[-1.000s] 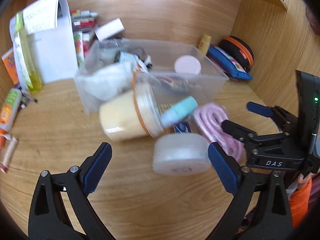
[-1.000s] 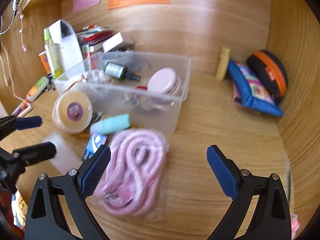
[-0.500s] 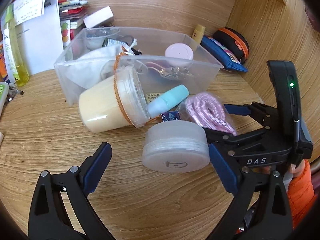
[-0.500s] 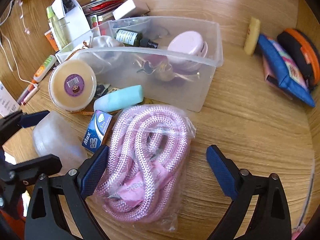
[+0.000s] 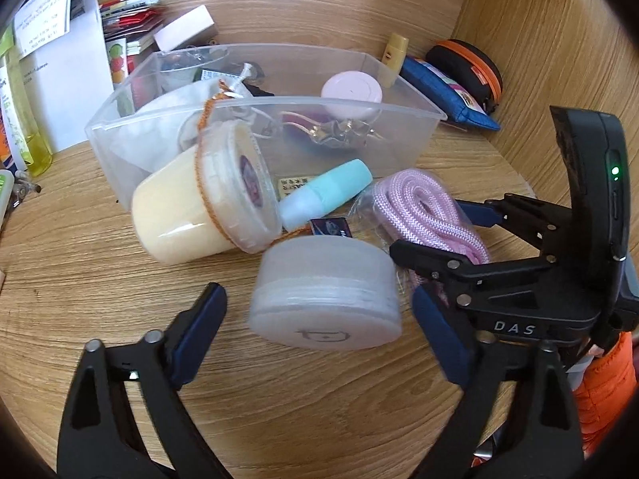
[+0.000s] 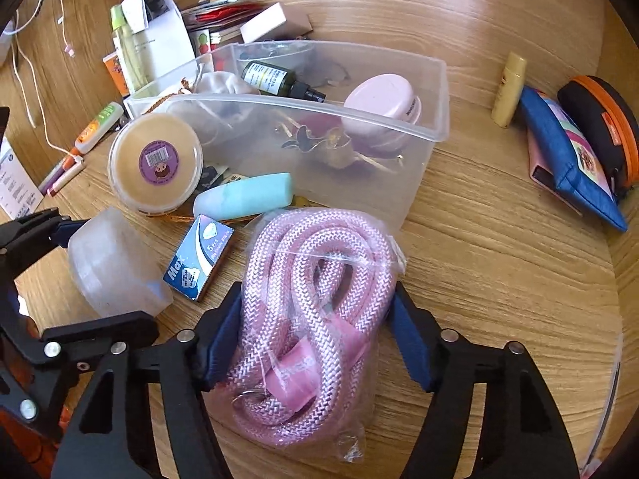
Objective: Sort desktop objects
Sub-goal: 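Grasp the white round lid jar with the left tool while the right tool grasps the bagged pink rope, then carry the white jar and bagged pink rope over the clear box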
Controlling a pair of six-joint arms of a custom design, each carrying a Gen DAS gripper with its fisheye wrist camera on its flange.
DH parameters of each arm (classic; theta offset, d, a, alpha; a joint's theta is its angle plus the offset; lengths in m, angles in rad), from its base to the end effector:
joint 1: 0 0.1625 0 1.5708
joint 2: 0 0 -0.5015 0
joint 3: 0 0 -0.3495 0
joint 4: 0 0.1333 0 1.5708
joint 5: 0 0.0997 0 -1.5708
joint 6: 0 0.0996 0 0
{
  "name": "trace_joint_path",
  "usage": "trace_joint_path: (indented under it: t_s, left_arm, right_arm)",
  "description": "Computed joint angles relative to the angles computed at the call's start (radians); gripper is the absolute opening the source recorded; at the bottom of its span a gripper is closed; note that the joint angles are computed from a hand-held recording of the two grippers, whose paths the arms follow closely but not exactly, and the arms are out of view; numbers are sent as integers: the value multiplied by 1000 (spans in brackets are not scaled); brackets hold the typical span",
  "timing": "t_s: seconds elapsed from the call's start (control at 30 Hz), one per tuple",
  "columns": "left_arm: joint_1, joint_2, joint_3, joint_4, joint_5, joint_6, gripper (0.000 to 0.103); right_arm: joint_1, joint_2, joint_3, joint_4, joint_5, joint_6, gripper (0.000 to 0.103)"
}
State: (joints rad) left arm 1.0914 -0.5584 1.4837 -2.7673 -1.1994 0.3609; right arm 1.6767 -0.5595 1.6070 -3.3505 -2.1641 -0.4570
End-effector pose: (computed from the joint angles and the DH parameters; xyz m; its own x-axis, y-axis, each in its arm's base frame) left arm -0.1986 -0.7494 0.0863 -0.6586 0.6233 -0.4217 0.7235 0.6785 -0.1272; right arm 0.1542 -0.7168 0.1312 -0.7406 -0.0714 0.6681 -0.4518 0.7890 -0.4164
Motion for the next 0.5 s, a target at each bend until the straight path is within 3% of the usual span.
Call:
trace_joint_path:
  t_s: [0.07, 0.33, 0.5]
  left_arm:
    - [-1, 5, -11, 31, 10, -5, 65]
    - [0, -17, 30, -39, 2, -9, 65]
    - [-4, -41, 56, -106, -9, 12, 65]
  right_arm:
    - [-5, -10, 20, -16, 14, 21, 63]
    - [-17, -51, 94, -118, 76, 87, 60]
    - [-5, -73, 129, -202, 101, 80, 60]
